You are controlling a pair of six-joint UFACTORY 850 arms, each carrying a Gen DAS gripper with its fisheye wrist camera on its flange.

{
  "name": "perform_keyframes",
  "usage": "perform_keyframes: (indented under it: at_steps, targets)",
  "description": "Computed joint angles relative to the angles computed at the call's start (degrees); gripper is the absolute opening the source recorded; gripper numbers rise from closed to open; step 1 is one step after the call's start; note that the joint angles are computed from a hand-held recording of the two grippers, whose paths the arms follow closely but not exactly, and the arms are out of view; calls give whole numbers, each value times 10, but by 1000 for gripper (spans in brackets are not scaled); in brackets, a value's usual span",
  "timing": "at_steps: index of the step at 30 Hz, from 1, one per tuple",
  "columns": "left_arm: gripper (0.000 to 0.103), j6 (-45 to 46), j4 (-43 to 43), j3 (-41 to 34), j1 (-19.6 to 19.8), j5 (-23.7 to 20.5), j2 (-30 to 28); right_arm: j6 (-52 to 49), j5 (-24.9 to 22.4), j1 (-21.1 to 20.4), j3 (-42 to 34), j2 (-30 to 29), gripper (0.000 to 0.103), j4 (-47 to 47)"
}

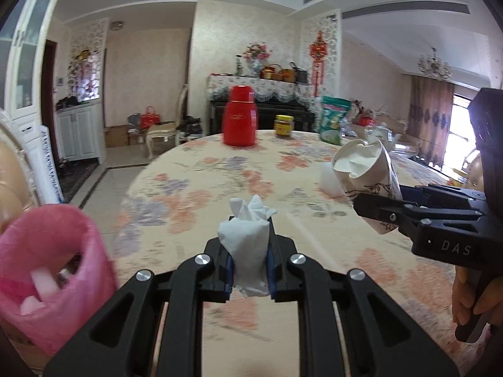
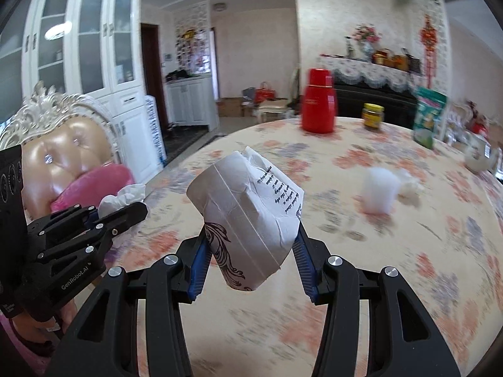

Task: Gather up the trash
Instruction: 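Carry the tissue and paper bag to the pink bin and release both, then return both tools to the table over the foam block and tissue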

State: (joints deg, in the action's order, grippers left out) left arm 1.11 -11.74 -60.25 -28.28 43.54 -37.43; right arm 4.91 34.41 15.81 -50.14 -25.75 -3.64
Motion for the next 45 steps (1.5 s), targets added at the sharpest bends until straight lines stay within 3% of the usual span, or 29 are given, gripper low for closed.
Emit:
perform_keyframes:
  at_steps: [18,25,28,30,32,33,35,37,45]
  targets:
    - [16,22,-80,81,148,11,56,164,-112,110,-239,-145,47,-241]
    - [17,21,-59,39,210,-33,28,344,-149,131,-357,-217,47,-413]
    - [20,10,-56,26,228,-40,19,432,-144,137,-400,-244,48,-489]
    - [27,4,-53,21,239,-44,15,447,-146,143,-423,-259,50,-504]
    - [59,15,-72,22,244,-40,16,458,-138,146,-440,-270,55,-522]
    - [66,15,-85,29,246,-27,20,460,-137,147,-445,-274,70,-528]
    - [68,-2,-72,44,248,-20,32,416,-112,145,-430,-268,75,-487]
    - [70,37,-112,58,236,-1,41,385,-107,143,-411,-257,75,-463]
    - [96,53,-157,98,188,46,66,265,-69,110,-289,-180,75,-335]
